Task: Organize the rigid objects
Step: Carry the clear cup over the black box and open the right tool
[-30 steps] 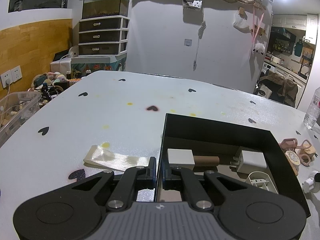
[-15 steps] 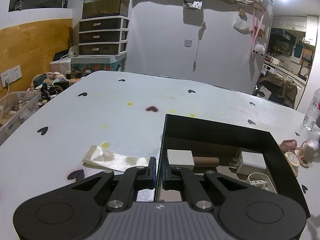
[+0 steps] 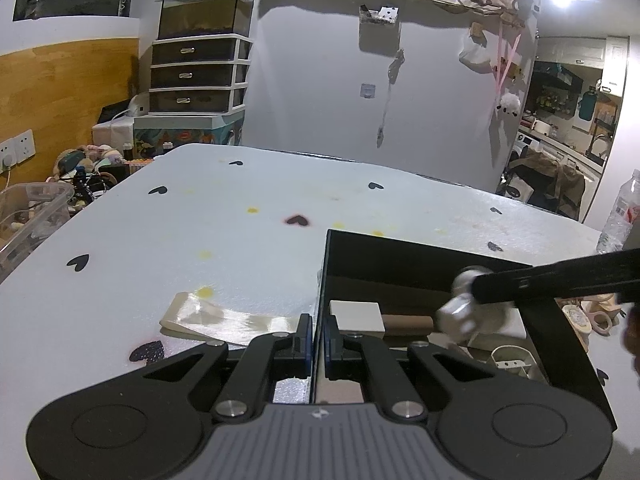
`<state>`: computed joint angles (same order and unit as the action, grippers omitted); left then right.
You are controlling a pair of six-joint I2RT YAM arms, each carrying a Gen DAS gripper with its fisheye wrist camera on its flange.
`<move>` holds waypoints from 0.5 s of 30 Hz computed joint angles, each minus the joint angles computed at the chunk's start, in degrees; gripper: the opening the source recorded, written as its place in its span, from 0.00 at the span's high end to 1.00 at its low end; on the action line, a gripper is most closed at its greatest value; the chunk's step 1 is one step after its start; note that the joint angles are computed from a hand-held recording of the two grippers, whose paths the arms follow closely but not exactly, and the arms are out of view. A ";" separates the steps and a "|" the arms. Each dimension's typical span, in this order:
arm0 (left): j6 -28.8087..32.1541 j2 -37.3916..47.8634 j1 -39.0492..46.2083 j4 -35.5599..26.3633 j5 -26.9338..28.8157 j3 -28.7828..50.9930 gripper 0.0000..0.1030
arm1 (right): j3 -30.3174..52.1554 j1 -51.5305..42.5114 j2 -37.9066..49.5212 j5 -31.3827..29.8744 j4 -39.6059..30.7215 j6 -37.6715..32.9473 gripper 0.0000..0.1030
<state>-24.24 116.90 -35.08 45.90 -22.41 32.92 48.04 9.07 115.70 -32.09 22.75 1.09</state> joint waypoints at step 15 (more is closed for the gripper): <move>0.62 0.81 1.23 2.58 2.42 -0.70 0.95 | 7.03 3.29 3.20 3.33 -8.38 -15.84 0.89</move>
<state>-23.61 117.72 -33.84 48.47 -20.00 32.22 55.07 12.35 118.91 -28.77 14.37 -14.75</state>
